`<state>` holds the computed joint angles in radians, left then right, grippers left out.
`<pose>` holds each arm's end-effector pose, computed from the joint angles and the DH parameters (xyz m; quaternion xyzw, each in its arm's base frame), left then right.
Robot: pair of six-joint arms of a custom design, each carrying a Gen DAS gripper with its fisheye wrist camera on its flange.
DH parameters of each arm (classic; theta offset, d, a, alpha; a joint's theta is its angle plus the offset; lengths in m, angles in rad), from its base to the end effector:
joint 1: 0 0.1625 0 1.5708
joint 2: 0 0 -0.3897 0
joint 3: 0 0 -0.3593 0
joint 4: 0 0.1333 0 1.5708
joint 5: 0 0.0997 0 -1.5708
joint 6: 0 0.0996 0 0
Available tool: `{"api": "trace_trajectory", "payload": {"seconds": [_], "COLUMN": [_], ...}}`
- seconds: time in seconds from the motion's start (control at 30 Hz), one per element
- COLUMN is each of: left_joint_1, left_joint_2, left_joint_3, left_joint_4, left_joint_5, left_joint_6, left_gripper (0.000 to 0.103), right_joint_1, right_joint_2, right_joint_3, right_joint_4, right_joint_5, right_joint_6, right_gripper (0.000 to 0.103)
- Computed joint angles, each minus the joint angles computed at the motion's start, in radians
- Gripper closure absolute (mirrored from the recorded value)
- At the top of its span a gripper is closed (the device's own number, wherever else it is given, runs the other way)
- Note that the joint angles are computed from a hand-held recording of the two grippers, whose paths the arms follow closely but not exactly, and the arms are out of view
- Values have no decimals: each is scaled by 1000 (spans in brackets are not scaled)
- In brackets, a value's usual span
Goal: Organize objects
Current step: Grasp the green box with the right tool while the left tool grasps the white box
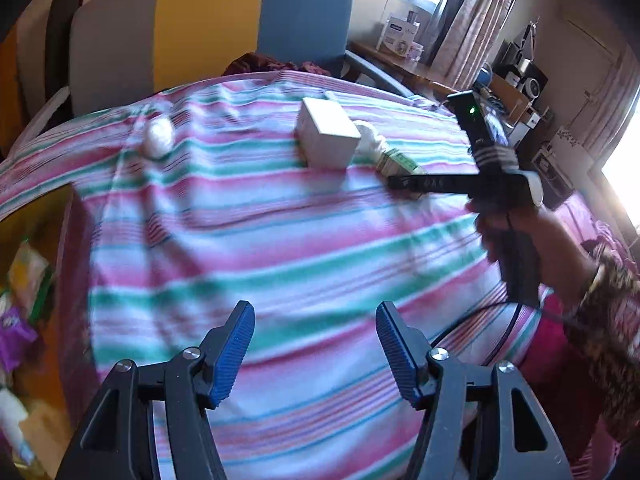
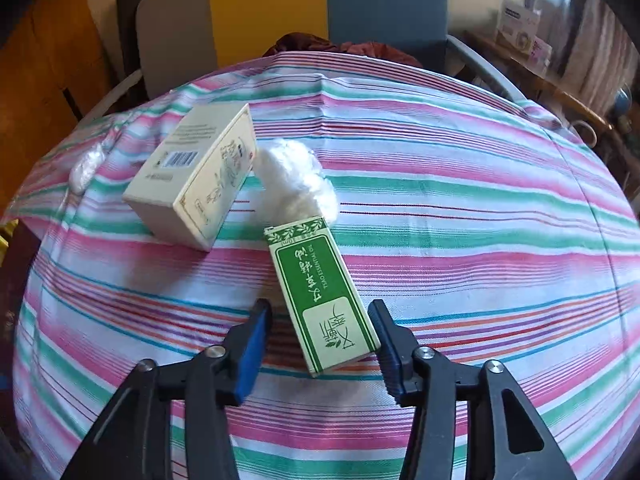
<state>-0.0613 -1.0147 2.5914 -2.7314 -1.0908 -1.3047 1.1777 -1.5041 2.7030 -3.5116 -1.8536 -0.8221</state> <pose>-0.2696 -0.1631 0.0131 0.2033 0.9297 -0.2108 0.2234 -0.0154 -0.3126 0.2135 0.1465 -0.9124 0.2197 0.3127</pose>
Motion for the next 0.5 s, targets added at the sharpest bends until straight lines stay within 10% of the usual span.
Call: {"api": "trace_trajectory", "payload": {"seconds": [0.1, 0.5], "left_joint_1": [63, 307], "left_joint_2": [56, 249], "left_joint_3": [-57, -328], "left_joint_4": [-28, -11], "left_joint_5": [26, 162], "left_joint_6": [69, 255], "left_gripper": [39, 38], "right_joint_1": [2, -49], "right_joint_2": [-21, -161], "right_joint_3": [-10, -48], "right_joint_4": [39, 248], "right_joint_5": [-6, -8], "right_joint_6": [18, 96], "right_gripper": [72, 72]}}
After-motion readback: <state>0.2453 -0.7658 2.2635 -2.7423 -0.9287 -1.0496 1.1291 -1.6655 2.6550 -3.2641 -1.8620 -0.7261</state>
